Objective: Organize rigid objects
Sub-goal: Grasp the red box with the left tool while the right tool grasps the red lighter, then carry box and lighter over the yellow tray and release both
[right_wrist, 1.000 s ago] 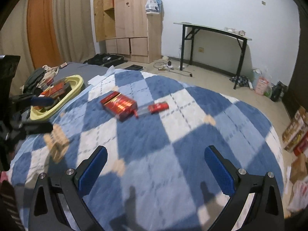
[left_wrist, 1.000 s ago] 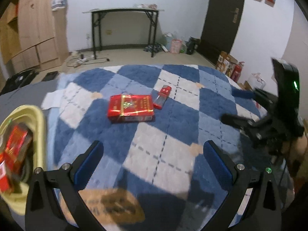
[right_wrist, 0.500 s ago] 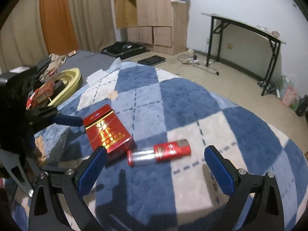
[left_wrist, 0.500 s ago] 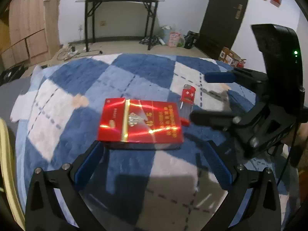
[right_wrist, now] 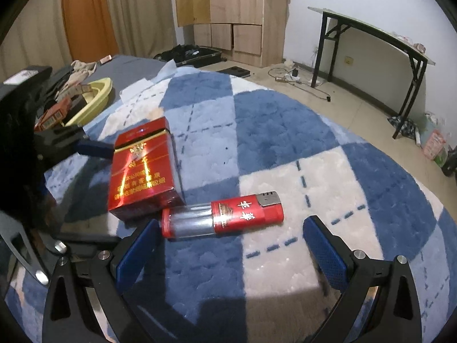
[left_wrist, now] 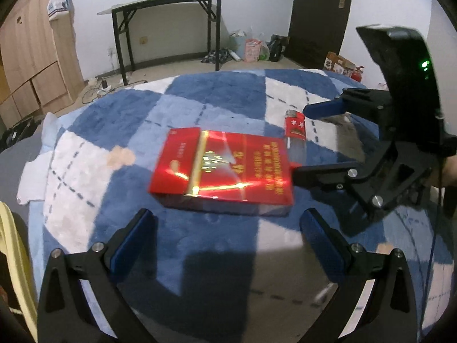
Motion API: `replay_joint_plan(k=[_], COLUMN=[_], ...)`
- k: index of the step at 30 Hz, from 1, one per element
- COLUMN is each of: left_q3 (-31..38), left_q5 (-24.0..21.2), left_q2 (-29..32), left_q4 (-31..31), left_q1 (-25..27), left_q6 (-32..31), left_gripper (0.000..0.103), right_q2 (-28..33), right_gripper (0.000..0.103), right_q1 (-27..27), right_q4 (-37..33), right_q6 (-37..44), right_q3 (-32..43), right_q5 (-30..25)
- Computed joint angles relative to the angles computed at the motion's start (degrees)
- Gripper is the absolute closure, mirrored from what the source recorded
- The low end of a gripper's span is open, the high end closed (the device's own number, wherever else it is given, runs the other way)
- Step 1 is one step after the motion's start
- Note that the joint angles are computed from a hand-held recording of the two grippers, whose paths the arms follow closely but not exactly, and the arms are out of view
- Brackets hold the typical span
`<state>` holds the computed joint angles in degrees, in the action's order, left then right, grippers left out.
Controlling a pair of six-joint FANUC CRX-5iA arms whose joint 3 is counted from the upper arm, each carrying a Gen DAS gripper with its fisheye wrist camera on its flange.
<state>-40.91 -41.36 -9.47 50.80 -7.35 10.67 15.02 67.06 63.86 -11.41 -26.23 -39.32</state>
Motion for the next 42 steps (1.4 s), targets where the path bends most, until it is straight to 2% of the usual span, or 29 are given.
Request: replay_joint_plan(k=[8,12,16,18,19,22,23,25,27,30,31,34,37,42], left_q3=[3.8,2.7,1.3,0.6,0.5,0.3,-0.3,-1.6,-2.5,-4.5,-5.1,-5.9,-5.6,-3.5], left_q5=[-0.6,4.8,8.1,9.4,9.3,7.1,7.6,9.3,8.7,3.5,1.3,-5.0,-13.8,-29.9], left_q2=[3.8,3.4,3.5,3.1,2.9,2.4,1.3,-1.4,-4.7,-11.5,-14.4,-21.8,-29.0,-36.4], left_q4=[0.2,0.2,3.4,5.1,5.8,8.0,8.7,8.4,6.5,3.9,2.5,-1.1,-3.3,-3.3], left_q1=[-1.7,-5.1,-6.6,-6.7,-6.6,-5.7,-5.8,-6.1,-5.0,-0.7,1.4,7.4,14.5,27.1], left_q6=[-1.3,-1.9,-3.4,-3.5,-3.7,-2.7,-1.8,0.9,4.6,7.2,7.6,7.1,6.8,7.2], left_gripper=[0.000,0.000,0.000,0.010,0.012,0.013,0.013,0.013,0.013,0.013,0.013,0.013,0.013,0.013], right_q2=[0.8,1.4,0.3,0.2,0.4,0.4,0.5,1.1,1.0,-1.3,-2.1,-3.3,-3.7,-4.0], right_gripper=[0.000,0.001,0.002,0.005,0.008,0.017,0.019,0.021,0.021,0.021,0.021,0.021,0.021,0.021], right_q1=[0.0,0.6,-0.3,-0.2,0.0,0.5,0.7,2.2,3.7,7.0,9.3,15.9,24.0,32.7], right_q4=[4.0,1.8,3.6,4.1,3.9,4.3,4.1,2.9,1.2,3.3,4.4,4.4,1.4,-3.4], right_q6=[-4.4,-2.7,-5.1,-5.5,-5.3,-5.9,-5.7,-5.2,-5.2,-14.8,-19.6,-26.3,-26.9,-23.3], right_q3=[-1.1,0.1,-1.6,-1.8,-1.6,-1.7,-1.6,-0.6,0.0,-2.5,-3.5,-4.0,-1.5,4.9], right_q5=[-1.2,-3.0,-0.9,-1.4,-2.0,-3.3,-3.9,-6.6,-7.8,-8.4,-10.1,-16.6,-25.7,-38.2])
